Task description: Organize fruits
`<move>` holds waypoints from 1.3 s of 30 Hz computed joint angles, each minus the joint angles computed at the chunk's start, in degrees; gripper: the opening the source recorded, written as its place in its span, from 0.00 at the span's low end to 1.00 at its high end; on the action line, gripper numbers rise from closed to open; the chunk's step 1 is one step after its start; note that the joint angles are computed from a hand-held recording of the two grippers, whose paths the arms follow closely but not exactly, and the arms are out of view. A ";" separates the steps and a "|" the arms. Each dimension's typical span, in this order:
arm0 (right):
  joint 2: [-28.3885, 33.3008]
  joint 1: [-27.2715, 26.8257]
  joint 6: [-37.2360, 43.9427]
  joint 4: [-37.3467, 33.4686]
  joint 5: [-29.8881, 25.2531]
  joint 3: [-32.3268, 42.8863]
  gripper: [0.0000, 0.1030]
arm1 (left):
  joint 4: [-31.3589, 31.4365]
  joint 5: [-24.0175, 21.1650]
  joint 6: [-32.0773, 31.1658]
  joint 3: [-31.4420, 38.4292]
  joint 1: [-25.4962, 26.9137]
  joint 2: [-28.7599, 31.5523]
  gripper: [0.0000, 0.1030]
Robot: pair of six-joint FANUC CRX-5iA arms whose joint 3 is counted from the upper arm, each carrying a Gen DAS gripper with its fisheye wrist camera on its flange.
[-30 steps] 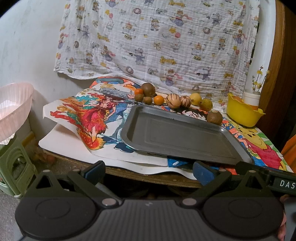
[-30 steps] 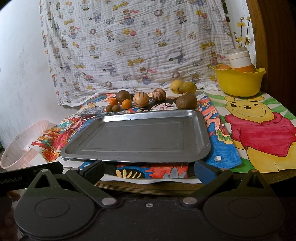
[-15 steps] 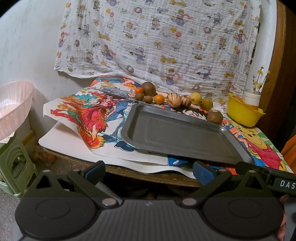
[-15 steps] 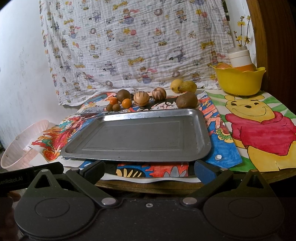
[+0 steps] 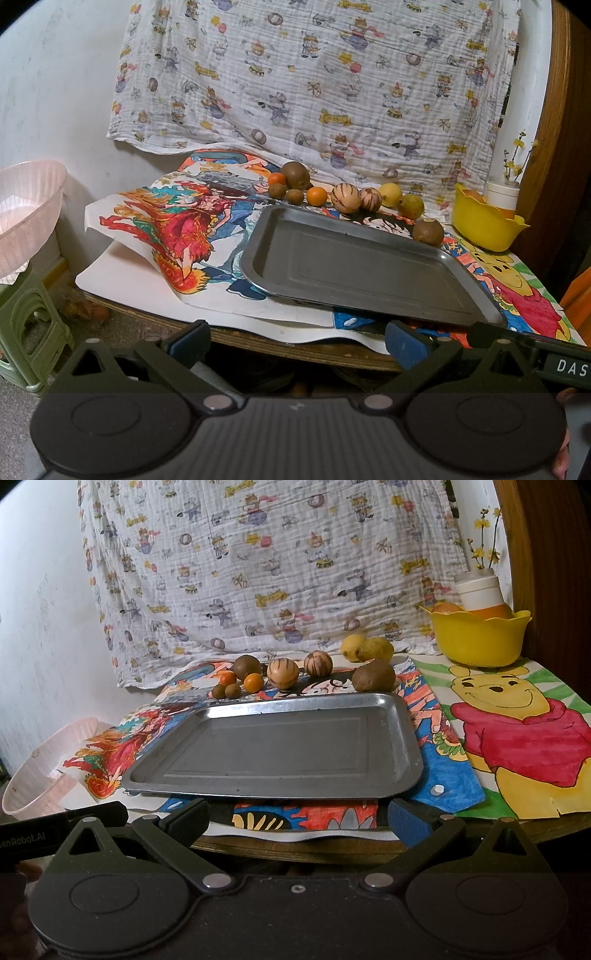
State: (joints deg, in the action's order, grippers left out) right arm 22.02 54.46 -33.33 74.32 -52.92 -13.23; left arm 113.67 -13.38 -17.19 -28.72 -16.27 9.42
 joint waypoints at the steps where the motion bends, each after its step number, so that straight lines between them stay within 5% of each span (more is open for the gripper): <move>1: 0.00 0.04 -0.03 -0.02 -0.04 0.00 0.99 | 0.00 0.00 0.00 0.00 0.00 0.00 0.99; 39: 0.17 -1.58 4.02 2.02 0.52 0.50 0.99 | -3.55 -0.73 1.62 1.43 0.50 0.74 0.99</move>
State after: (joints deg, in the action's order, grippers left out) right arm 22.19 52.88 -29.31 76.34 -52.40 -12.73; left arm 110.13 -14.10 -15.57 -27.29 -15.77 10.15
